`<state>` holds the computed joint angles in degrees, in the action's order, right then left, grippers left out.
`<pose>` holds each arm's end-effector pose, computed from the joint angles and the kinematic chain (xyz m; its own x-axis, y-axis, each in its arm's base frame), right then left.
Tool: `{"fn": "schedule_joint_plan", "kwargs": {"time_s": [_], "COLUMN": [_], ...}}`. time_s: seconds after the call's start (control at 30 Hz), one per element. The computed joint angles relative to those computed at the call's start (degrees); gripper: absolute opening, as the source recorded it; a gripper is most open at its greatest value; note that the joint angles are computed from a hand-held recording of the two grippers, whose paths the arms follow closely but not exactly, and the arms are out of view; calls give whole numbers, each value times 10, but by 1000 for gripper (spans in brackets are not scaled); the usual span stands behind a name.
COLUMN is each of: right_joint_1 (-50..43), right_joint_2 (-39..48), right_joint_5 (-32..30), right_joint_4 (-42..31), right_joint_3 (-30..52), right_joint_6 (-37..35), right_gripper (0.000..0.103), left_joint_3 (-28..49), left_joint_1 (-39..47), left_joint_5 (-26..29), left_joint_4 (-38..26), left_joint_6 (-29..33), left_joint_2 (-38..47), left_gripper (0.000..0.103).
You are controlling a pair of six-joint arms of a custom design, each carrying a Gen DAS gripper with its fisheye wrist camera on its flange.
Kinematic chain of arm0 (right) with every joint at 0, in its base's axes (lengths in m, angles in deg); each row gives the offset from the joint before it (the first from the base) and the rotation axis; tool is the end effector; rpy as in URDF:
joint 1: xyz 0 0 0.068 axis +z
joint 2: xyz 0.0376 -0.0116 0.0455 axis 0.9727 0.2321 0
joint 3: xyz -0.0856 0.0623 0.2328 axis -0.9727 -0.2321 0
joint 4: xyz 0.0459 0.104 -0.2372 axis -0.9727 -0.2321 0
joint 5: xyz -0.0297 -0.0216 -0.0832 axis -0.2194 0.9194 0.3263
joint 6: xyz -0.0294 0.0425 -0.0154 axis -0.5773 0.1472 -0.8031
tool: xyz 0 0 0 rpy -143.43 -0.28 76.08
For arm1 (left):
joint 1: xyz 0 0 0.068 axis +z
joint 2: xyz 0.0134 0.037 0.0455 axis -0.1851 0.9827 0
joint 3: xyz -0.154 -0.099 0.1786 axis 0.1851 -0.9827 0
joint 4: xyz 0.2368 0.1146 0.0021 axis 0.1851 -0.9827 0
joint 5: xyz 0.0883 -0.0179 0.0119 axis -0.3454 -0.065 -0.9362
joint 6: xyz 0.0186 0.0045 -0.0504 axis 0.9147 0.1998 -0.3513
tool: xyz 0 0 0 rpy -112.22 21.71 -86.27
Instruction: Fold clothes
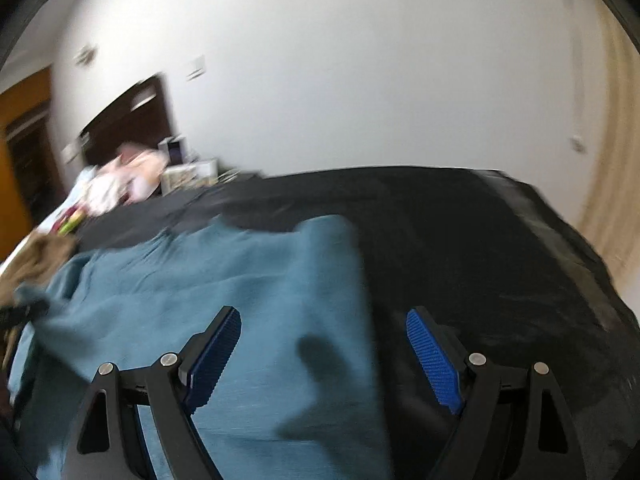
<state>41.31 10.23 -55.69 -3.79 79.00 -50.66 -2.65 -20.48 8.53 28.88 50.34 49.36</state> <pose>0.2100 -0.1309 0.1125 -0.6297 0.1005 -0.7703 0.1018 0.9937 0.0464 0.2771 -0.0524 0.0842 -0.7258 -0.1685 -0.6669 0.0459 0.9555 -0.2913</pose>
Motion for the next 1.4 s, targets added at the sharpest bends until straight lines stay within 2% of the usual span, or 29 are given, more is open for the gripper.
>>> {"fn": "schedule_joint_plan", "kwargs": {"time_s": [0.17, 0.2, 0.3, 0.43, 0.53, 0.7, 0.97, 1.13, 1.2, 1.4], "right_joint_1": [43, 50, 86, 97, 108, 91, 101, 100, 98, 101], "right_joint_2": [76, 96, 137, 160, 162, 189, 183, 184, 183, 183], "right_joint_5": [-25, -26, 32, 62, 119, 100, 115, 116, 116, 120], "right_joint_4": [-152, -164, -136, -77, -30, -55, -49, -48, -49, -51], "right_joint_3": [119, 136, 140, 121, 106, 144, 134, 134, 133, 136], "right_joint_6": [-50, -54, -47, -39, -40, -12, -14, -15, -17, -17], "right_gripper": [87, 87, 87, 87, 87, 89, 92, 93, 93, 94], "left_joint_3": [-12, -12, -14, -10, 5, 35, 44, 13, -21, -98], "left_joint_1": [35, 37, 27, 7, -5, -14, 9, 67, 94, 192], "left_joint_5": [19, 25, 34, 48, 41, -11, 16, 96, 107, 156], "left_joint_4": [6, 7, 14, 24, 10, -18, -32, -71, -84, -157], "left_joint_6": [-10, -8, 5, 25, 39, 42, 41, 42, 65, 162], "left_joint_2": [-18, -17, -17, -4, 13, 50, 61, -10, -66, -196], "left_gripper": [28, 28, 30, 45, 47, 47, 47, 47, 47, 58]}}
